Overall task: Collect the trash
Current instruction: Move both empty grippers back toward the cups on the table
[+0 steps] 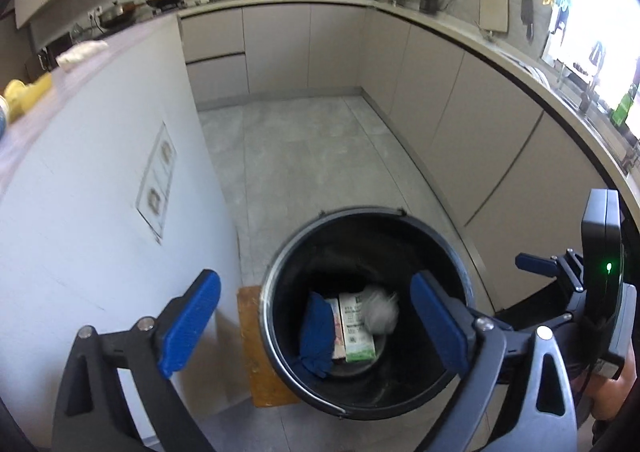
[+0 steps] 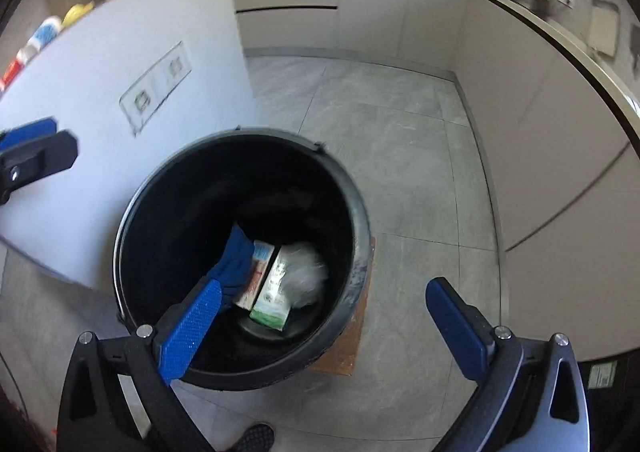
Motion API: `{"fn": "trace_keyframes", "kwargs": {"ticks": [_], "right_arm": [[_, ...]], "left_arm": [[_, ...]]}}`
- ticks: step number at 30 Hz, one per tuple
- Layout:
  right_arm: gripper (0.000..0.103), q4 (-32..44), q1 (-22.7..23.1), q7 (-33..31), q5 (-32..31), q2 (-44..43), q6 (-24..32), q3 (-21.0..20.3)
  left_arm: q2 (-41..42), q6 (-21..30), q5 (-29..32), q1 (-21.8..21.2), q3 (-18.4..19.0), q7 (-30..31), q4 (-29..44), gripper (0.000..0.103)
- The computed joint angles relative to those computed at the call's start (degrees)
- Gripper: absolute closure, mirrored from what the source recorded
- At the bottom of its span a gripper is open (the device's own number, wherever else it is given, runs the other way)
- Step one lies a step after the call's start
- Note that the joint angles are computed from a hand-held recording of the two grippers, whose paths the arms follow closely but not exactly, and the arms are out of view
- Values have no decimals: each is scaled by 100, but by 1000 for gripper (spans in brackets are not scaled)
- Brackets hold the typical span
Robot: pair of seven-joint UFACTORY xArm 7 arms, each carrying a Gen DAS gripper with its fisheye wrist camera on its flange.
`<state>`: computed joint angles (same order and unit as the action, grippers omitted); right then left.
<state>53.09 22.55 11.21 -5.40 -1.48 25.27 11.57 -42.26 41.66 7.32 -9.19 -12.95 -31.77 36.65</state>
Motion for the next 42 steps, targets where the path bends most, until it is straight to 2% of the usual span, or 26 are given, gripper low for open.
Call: {"fn": "trace_keyframes", "kwargs": {"ticks": [6,14,23,26,33,42], "right_arm": [[0,126,-55,379,10,-215,25,-20],[0,344,-43,932,-217,-641,231,148],[0,1059,129,1900,-674,-751,745,509],[0,1223,213,2274,-1020,-805,732,680],[0,2556,819,2792,-1624,-48,1725,981],[0,4211,2024,3493,-2652,1040,2453,792]], "left_arm": [[-192,233,66,65,-2,-3,265,5],[-565,570,67,193,200,309,459,5],[-1345,921,44,541,604,891,450,4],[-1581,1071,38,703,820,1179,485,4],[-2172,1315,32,1179,1440,1926,459,4],[-2477,1430,8,1927,2331,2856,575,4]]}}
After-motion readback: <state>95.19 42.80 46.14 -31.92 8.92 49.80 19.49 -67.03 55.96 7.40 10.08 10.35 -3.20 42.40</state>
